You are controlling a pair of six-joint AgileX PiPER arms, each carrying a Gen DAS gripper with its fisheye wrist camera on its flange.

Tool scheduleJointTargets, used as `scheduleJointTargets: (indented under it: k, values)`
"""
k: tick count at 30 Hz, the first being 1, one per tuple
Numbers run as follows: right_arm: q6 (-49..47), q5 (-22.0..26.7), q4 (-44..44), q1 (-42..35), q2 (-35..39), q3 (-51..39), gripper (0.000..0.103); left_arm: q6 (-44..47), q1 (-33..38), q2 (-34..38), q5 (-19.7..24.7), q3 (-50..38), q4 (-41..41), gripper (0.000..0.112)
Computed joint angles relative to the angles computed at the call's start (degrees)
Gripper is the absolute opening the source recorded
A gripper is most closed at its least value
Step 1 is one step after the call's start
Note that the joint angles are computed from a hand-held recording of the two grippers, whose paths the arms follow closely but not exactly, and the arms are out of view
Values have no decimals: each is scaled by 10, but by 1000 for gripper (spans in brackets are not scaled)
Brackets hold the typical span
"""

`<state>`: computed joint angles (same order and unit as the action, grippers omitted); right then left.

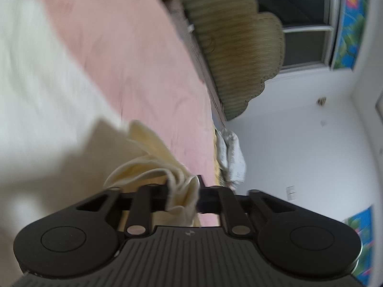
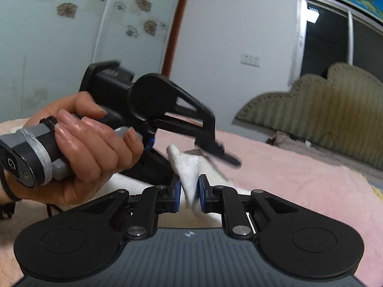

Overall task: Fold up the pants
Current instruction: 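Carry the pants corner with the right gripper while the left gripper grasps the fabric, then open both grippers to release the pants fabric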

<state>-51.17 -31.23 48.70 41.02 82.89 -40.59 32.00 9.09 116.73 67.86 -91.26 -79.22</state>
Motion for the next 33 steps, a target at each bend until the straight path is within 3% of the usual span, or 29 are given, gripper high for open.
scheduleJointTargets:
  k: [2,6,7,10,12,14,18,22,24,28,31,33]
  values:
    - [14,-11,-24,7,12,-9,15,53,11,-39,-32,30,3,8]
    - [138,-3,-148,-3,42,-29,16,179,28,-136,-121,122,9,7]
    - [161,14,-167,-7,48,-37,21,203,31,-165,-143,154,12,7]
    - [119,89,-116,-2,62,-66,61,258,34,-212,-202,224,12,7]
    - [95,95,-113,10,58,-46,68,264,34,-232,-233,255,29,7]
    - [62,98,-99,23,37,-15,68,232,44,-237,-241,266,75,8]
    - [-43,37,11,51,-37,67,69,173,69,-210,-217,264,117,11]
    - [-129,-7,181,35,-93,91,96,187,96,-188,-194,260,85,30]
    - [-162,-21,241,25,-101,86,97,206,104,-206,-212,281,78,33]
    - [-126,-26,193,13,-93,93,97,235,105,-247,-251,312,84,33]
    - [-206,-72,268,41,-41,61,97,214,105,-278,-285,330,105,32]
    - [-222,-86,272,67,-27,49,97,203,116,-293,-285,339,109,31]
